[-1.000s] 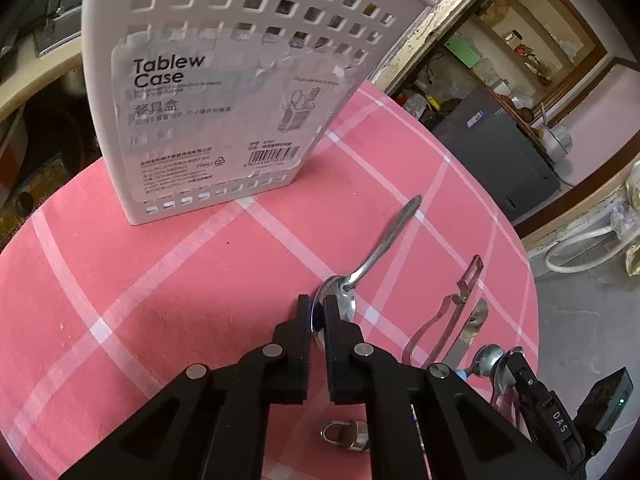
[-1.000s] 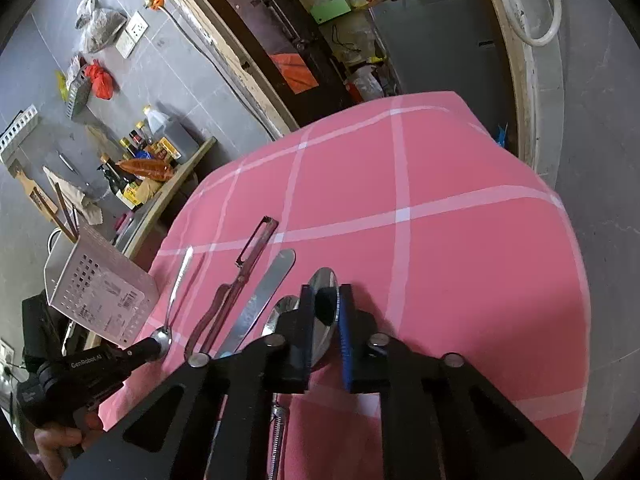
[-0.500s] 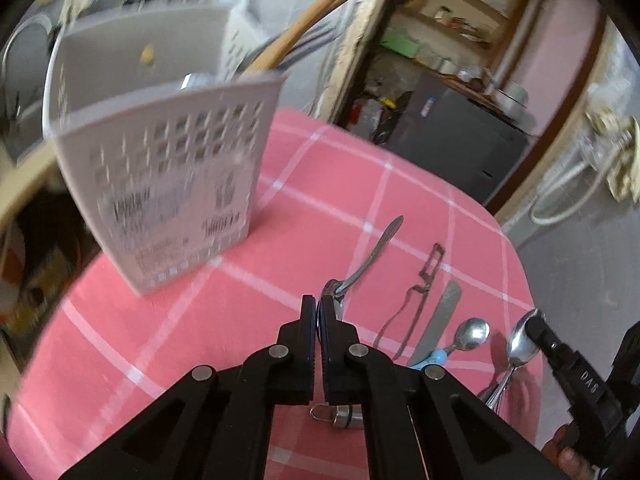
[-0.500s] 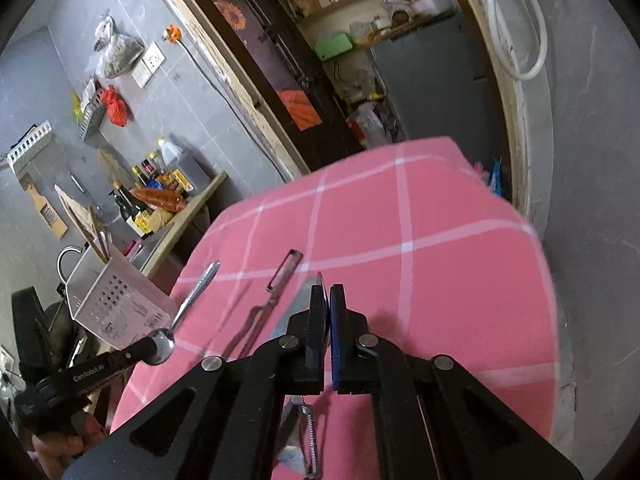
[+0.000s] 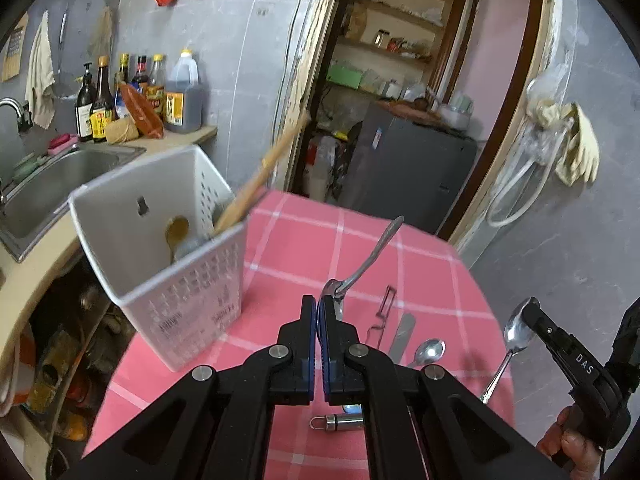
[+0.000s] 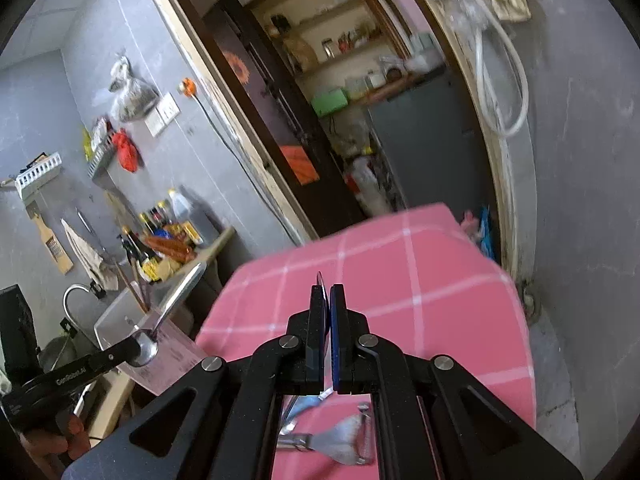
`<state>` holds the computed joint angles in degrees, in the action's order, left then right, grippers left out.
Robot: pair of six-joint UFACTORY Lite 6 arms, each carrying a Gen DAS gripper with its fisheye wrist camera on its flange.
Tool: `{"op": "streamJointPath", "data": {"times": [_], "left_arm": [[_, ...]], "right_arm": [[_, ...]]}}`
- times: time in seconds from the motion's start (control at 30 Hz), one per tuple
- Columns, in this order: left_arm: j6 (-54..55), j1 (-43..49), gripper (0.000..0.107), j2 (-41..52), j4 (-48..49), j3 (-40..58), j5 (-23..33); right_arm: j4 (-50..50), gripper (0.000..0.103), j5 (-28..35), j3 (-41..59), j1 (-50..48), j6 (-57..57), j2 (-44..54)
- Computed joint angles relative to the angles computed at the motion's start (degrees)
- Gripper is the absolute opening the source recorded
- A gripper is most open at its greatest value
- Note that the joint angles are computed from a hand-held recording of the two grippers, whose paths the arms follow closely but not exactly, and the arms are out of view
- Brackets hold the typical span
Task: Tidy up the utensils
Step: 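Lift and carry the spoon with the left tool while the right tool carries its spoon to the caddy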
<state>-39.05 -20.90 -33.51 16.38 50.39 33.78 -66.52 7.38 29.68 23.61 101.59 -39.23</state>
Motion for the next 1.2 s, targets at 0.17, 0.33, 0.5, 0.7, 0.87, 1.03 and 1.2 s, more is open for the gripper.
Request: {"op": "streamJointPath", "data": {"times": [0.17,0.33,0.5,0.7,0.87,1.03,1.2], "left_arm": [[19.9,9.5,0.003,-2.7,-15.9,2.7,0.9],[44.9,25.1,0.003,-4.8,-37.3,6.0,6.6],[68.0,45.5,0.003,-3.6,-57.3,8.5,16.3],[85.8,63.1,0.003,1.7,-71.5,10.4,24.5],[92.4,68.4,0.003,8.2,-79.5,11.1,27.0],[96.8,67.8,0.003,12.4,-84.9,10.4,25.9],[101.2,66.9,0.003,15.3,-89.0,8.6,25.5]], "right_arm": [[-6.7,0.003,10.6,6.1,9.9,7.3,0.3],[-13.6,0.003,22.4,15.1,22.2,15.5,6.8],[-18.4,0.003,29.3,23.5,29.8,20.5,15.1],[-22.2,0.003,36.9,37.4,37.0,22.0,28.2],[-22.4,0.003,41.8,51.6,40.3,17.1,39.7],[-21.7,0.003,45.3,66.4,41.7,9.7,50.9],[-20.0,0.003,47.6,80.8,42.1,1.7,61.9]]}}
